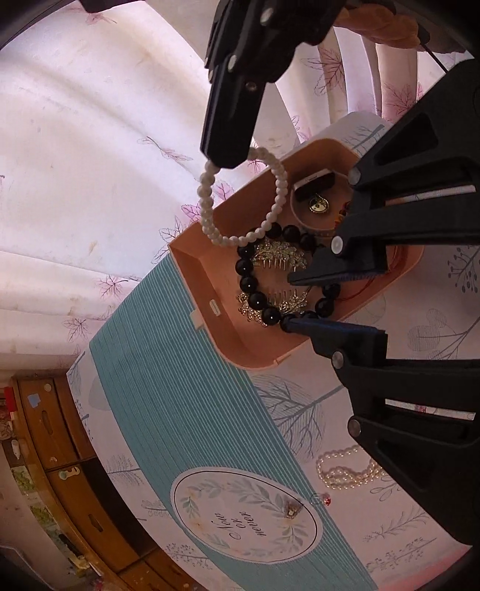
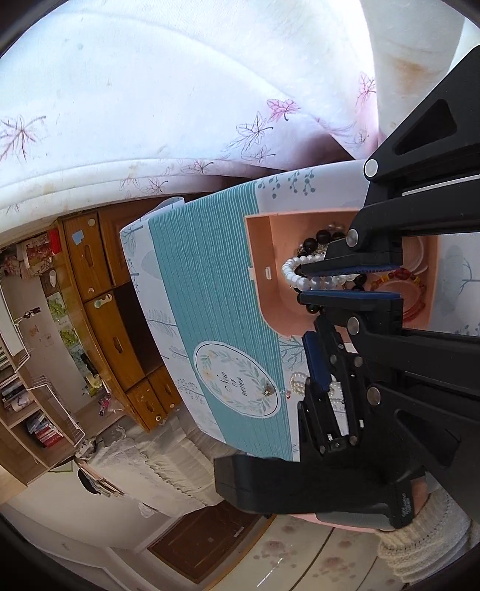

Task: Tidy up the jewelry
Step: 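Lower both bracelets into the peach tray and open both tools, then move both tools toward the pearl necklace on the sheet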

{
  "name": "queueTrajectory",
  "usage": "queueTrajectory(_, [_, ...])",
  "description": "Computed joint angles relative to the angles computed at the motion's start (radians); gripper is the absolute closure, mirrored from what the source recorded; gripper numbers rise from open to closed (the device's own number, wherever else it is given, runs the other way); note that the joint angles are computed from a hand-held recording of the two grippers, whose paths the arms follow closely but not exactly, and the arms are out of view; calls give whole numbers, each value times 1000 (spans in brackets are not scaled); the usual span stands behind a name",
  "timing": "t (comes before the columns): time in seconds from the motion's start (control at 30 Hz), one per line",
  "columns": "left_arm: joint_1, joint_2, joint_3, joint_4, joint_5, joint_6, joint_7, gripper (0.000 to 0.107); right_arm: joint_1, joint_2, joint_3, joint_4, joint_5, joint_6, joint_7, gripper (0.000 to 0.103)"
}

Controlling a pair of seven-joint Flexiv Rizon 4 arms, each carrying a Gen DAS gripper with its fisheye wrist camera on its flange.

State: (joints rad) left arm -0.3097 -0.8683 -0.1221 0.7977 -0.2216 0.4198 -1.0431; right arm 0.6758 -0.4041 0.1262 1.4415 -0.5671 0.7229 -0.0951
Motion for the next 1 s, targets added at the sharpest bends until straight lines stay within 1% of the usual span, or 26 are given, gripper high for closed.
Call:
queueTrajectory(0.03, [2,8,1,14,1,13,2,79,-2,-17,-2,-22,4,-3,-9,96])
queueTrajectory(0.07, [4,14,0,25,0,23,3,67,-2,-32,-5,-41,8,-7,-16,96])
queueTrajectory(0.1, [8,21,-1,40,-3,39,1,58,-3,-46,-8,-59,14,-7,-25,96])
queueTrajectory(0.13, [15,34,-2,67,-8,61,-1,57,-6,-60,-10,-74,23,3,-31,96])
queueTrajectory(0.3, [32,39,3,81,-12,72,-15,57,-19,-120,-18,-140,78,54,-66,96])
queueTrajectory(0.33, [37,43,4,90,-13,79,-17,57,-21,-138,-20,-163,91,45,-80,96])
queueTrajectory(0.37, [43,47,4,100,-15,86,-18,57,-18,-151,-24,-183,99,25,-92,96])
queueTrajectory(0.43, [53,57,6,120,-15,104,-18,57,-10,-186,-31,-240,114,-53,-128,96])
queueTrajectory(0.5, [64,66,9,137,-16,120,-23,57,0,-233,-40,-318,127,-167,-171,96])
queueTrajectory(0.53, [73,71,9,146,-20,128,-24,57,2,-254,-44,-349,137,-208,-188,96])
queueTrajectory(0.67, [102,83,15,169,-27,160,-36,57,-3,-292,-53,-392,179,-257,-203,94])
queueTrajectory(0.73, [116,86,20,173,-30,167,-48,57,0,-307,-63,-411,184,-275,-198,90])
queueTrajectory(0.8, [129,86,26,172,-28,169,-58,57,6,-306,-73,-402,174,-275,-192,74])
queueTrajectory(0.83, [137,85,31,171,-26,171,-65,57,12,-314,-81,-415,162,-287,-192,70])
queueTrajectory(0.87, [145,85,34,171,-25,170,-70,57,17,-310,-86,-409,151,-289,-189,69])
queueTrajectory(1.0, [168,88,45,177,-18,176,-91,57,33,-317,-94,-436,122,-318,-201,69])
